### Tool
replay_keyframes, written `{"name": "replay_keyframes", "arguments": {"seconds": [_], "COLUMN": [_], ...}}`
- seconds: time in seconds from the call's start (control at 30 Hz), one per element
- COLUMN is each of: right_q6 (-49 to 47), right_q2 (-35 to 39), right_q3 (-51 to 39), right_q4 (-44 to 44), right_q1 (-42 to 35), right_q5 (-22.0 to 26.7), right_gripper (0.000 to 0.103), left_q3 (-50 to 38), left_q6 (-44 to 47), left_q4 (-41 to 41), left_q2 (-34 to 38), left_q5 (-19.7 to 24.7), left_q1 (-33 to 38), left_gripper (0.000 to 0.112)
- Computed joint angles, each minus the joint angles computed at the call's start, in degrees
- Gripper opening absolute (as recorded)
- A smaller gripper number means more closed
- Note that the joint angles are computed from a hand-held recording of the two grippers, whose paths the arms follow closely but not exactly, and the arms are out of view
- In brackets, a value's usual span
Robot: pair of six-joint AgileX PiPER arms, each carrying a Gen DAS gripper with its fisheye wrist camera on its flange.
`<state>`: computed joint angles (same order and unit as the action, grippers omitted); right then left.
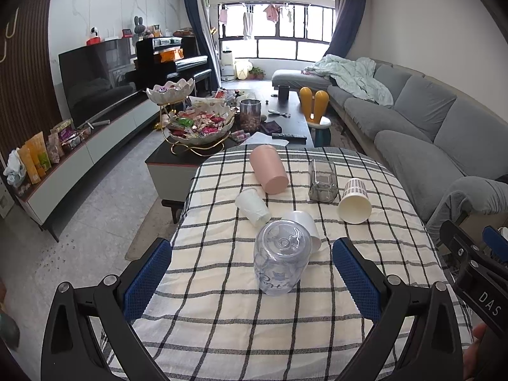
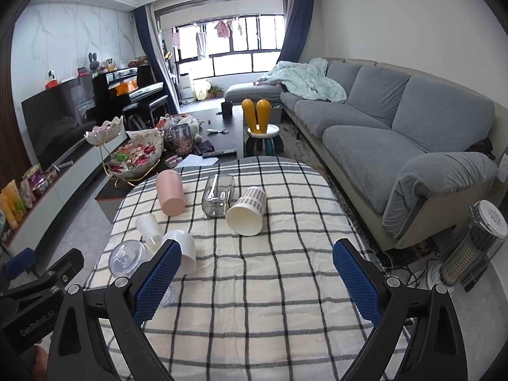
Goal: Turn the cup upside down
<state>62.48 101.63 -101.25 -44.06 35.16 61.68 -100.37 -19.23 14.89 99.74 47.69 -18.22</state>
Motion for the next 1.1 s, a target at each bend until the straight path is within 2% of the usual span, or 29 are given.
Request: {"name": "replay_keyframes", "arguments": {"seconds": [0.33, 1.1], "right_q6": [1.77, 3.54], "right_q2": [1.02, 0.14], "right_q3": [-0.78, 1.19], "right_q4": [-3.13, -4.04], "right_q1": [1.22, 1.13], "right_q5": [2.66, 1.85], "right_gripper": [0.097, 0.097], "left_q3": [0.95, 1.32], "left_q6": [0.03, -0.29], "left_q4": [0.14, 0.82], "left_q2": [-0.37, -0.48], "left_q5": [-0.26, -0.72], "left_q1": [-0.09, -0.04], "left_gripper": [0.103, 0.103]}}
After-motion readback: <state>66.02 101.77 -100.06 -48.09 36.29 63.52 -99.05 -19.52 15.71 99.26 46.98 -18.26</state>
